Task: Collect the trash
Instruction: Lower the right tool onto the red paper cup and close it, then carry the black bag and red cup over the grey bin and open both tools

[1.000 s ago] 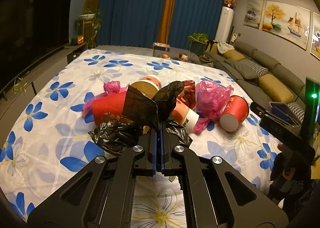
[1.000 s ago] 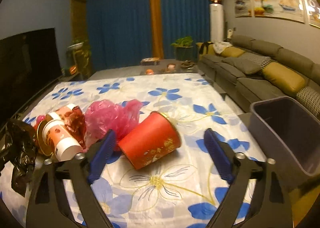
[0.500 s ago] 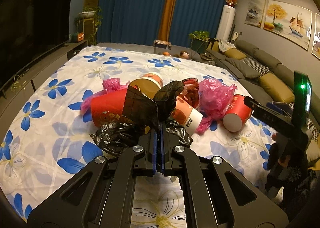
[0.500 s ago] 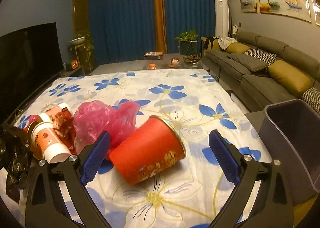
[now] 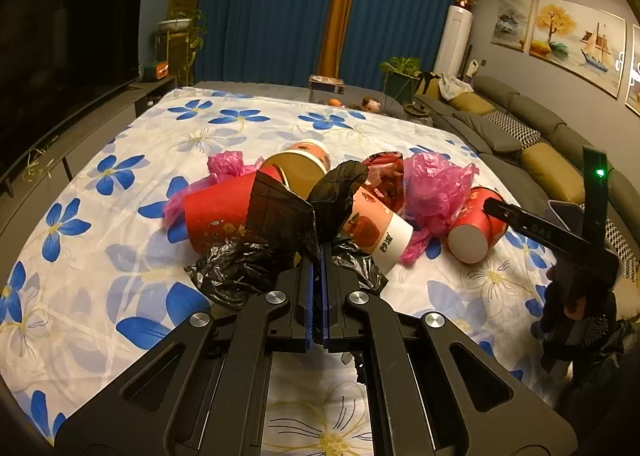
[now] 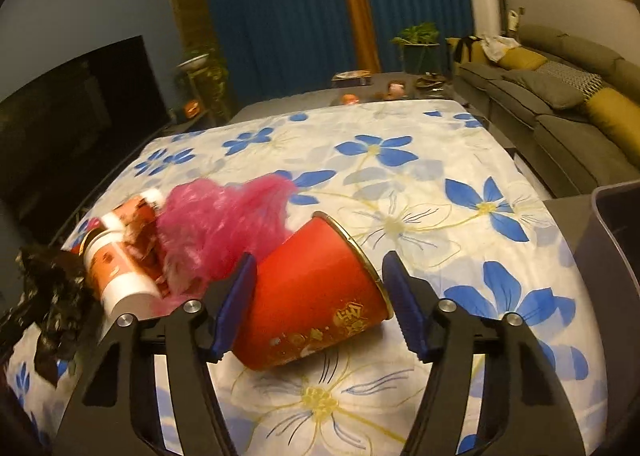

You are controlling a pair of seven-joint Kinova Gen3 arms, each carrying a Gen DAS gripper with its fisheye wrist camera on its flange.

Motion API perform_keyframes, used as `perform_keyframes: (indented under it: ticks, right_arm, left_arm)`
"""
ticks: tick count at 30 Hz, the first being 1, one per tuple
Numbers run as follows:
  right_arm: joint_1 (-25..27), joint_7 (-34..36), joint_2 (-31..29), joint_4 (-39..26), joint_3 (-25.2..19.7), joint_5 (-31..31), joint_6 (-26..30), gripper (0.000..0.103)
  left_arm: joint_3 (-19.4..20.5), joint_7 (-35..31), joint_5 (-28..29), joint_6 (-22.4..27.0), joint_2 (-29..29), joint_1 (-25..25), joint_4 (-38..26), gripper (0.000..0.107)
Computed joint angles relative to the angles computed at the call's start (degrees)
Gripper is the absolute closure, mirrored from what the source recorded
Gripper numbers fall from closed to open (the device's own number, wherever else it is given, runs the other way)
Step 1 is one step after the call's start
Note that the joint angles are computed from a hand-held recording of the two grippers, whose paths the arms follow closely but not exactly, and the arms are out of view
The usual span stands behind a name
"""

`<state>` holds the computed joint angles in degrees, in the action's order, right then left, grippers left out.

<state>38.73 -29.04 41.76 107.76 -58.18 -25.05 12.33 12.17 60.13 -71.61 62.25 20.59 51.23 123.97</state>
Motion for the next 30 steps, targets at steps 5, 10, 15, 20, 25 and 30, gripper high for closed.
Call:
perform_keyframes:
  ticks: [5,10,15,20,25,30]
  right_arm:
    - [3.2,4.7,-0.7,1.5,-1.8,-0.1,4.5,0.060]
    - [5.1,9.6,-1.2,3.4,-2.3,-2.7,8.6,0.070]
    - [4.9,12.4,-1.8,4.3,-0.4,-6.1,11.8,0.082]
    - [5.5,16.2,-2.6,5.7,0.0,-10.1,13.9,0.093]
    - [10.9,23.6,-3.3,9.5,-3.6,-15.8,13.4,0.099]
    - [17.4,30.1,-5.1,12.5,-6.4,-21.8,14.3,0.099]
  left_arm:
    - [0.2,0.1,0.0,0.3,-0.2,0.3,0.1,0.105]
    - [0.6,0.1,0.4,1.1,-0.5,0.8,0.0,0.105]
    - [1.1,-0.3,1.2,2.7,-0.8,1.9,-0.6,0.105]
    - [1.6,-1.1,2.3,4.1,-0.9,3.0,-1.4,0.105]
    - [1.9,-1.7,3.1,5.8,-0.9,4.3,-2.3,0.105]
    - [2.3,-1.8,3.1,7.4,-0.8,5.7,-3.1,0.105]
